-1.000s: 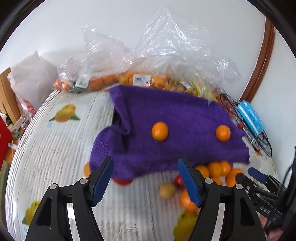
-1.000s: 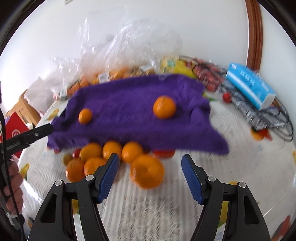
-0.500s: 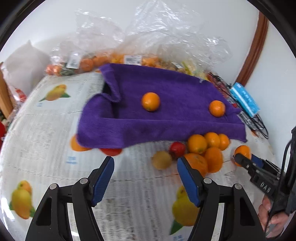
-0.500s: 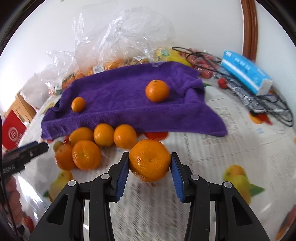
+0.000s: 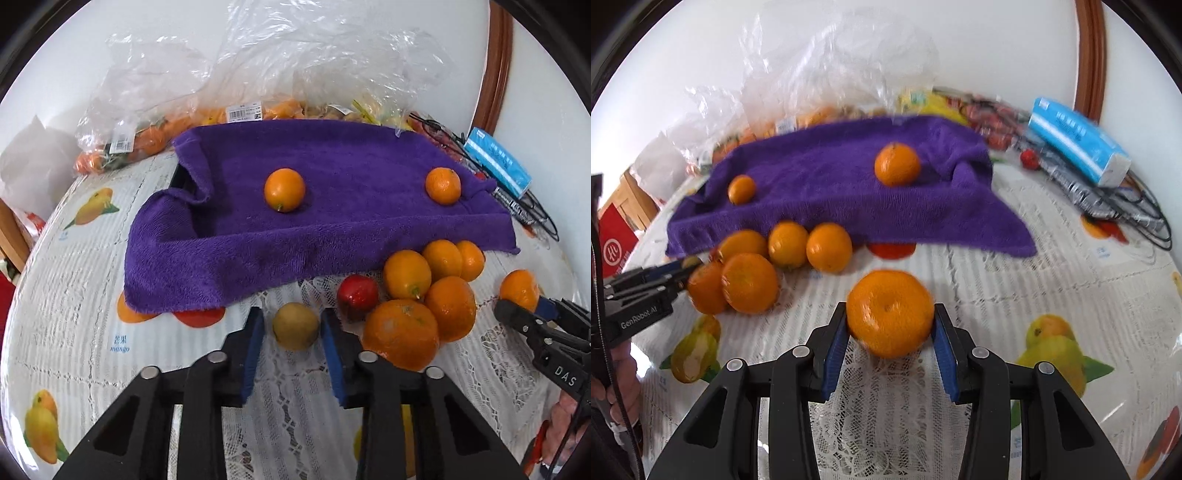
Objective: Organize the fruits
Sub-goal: 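Grasp the small yellow-green fruit with the left tool while the right tool holds its mandarin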
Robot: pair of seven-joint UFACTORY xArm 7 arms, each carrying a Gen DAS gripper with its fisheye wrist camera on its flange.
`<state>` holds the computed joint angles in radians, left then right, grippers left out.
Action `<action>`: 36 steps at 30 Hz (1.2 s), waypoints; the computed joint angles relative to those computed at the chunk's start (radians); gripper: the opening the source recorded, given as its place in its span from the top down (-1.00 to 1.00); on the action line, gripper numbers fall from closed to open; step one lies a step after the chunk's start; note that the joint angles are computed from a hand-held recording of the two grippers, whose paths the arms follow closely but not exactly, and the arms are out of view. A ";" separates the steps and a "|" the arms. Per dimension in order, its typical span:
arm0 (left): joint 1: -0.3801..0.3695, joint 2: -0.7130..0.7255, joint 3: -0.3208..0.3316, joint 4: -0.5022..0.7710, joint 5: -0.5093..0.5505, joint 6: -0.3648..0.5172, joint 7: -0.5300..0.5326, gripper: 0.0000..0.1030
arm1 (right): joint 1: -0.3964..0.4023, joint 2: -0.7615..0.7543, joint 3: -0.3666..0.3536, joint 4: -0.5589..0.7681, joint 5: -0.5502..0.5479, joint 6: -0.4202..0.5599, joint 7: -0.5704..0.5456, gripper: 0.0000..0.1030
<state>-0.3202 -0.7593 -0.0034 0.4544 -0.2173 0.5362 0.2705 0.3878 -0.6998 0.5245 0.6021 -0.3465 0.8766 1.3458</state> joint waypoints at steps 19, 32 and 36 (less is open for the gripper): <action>-0.014 0.004 0.021 0.001 -0.031 -0.003 0.017 0.56 | 0.006 0.032 0.006 0.025 -0.028 0.032 0.006 0.15; -0.053 -0.017 0.066 -0.004 -0.103 0.003 0.085 0.56 | 0.008 -0.012 -0.005 -0.013 -0.011 -0.010 0.018 0.19; -0.050 -0.029 0.074 -0.002 -0.122 0.011 0.089 0.56 | 0.004 -0.025 0.000 -0.015 -0.009 -0.013 0.019 0.19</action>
<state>-0.3703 -0.7884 0.0706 0.4525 -0.3395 0.5471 0.3598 0.3919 -0.7246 0.5241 0.5867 -0.3558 0.8637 1.3646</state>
